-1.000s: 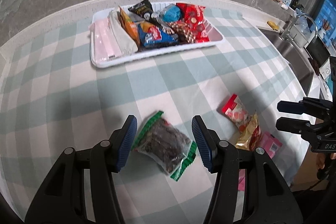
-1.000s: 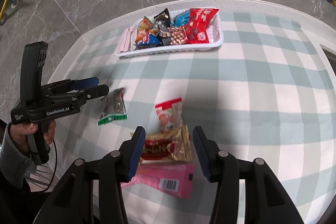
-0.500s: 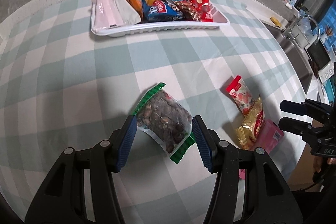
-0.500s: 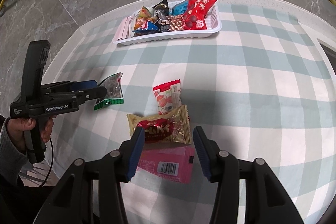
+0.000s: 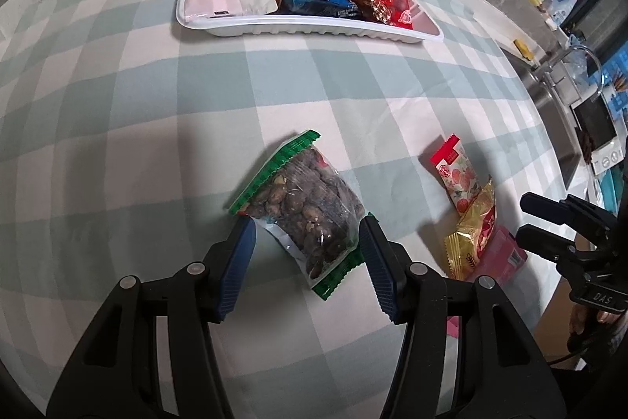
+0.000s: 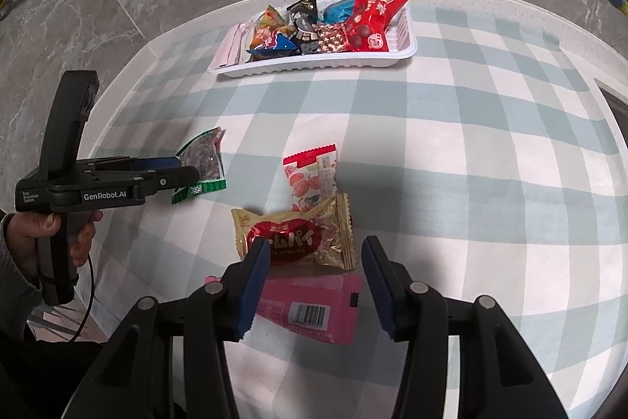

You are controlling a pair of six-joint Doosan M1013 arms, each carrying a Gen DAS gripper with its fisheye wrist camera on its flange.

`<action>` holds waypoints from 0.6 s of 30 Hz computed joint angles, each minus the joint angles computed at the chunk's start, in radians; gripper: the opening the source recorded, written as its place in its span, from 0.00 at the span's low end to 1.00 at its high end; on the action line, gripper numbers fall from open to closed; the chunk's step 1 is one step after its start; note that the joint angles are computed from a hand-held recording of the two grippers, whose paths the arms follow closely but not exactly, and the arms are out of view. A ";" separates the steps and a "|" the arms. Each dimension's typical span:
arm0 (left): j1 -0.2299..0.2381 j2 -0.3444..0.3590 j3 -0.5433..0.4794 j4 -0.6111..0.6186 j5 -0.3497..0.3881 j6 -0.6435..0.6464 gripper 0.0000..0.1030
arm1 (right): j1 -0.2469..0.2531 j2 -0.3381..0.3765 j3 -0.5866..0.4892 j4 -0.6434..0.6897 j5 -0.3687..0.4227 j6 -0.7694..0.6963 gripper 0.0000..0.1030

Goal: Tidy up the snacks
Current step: 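Grasp the green-edged nut bag with the left tool while the right tool grasps the red strawberry packet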

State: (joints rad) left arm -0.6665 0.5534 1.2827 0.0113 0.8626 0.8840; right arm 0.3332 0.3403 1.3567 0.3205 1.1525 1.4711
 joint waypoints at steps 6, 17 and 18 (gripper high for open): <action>0.007 0.013 -0.017 -0.006 -0.003 0.001 0.54 | -0.001 0.005 -0.004 0.002 0.003 0.000 0.51; 0.001 0.061 -0.094 0.055 0.056 0.006 0.54 | 0.002 0.029 -0.028 -0.008 0.007 -0.010 0.51; -0.001 0.065 -0.101 0.063 0.062 0.007 0.54 | 0.004 0.034 -0.033 -0.010 0.008 -0.014 0.51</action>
State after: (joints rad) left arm -0.6673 0.6180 1.1818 0.0742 0.9248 0.8907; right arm 0.3369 0.3747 1.3237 0.3102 1.1606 1.4569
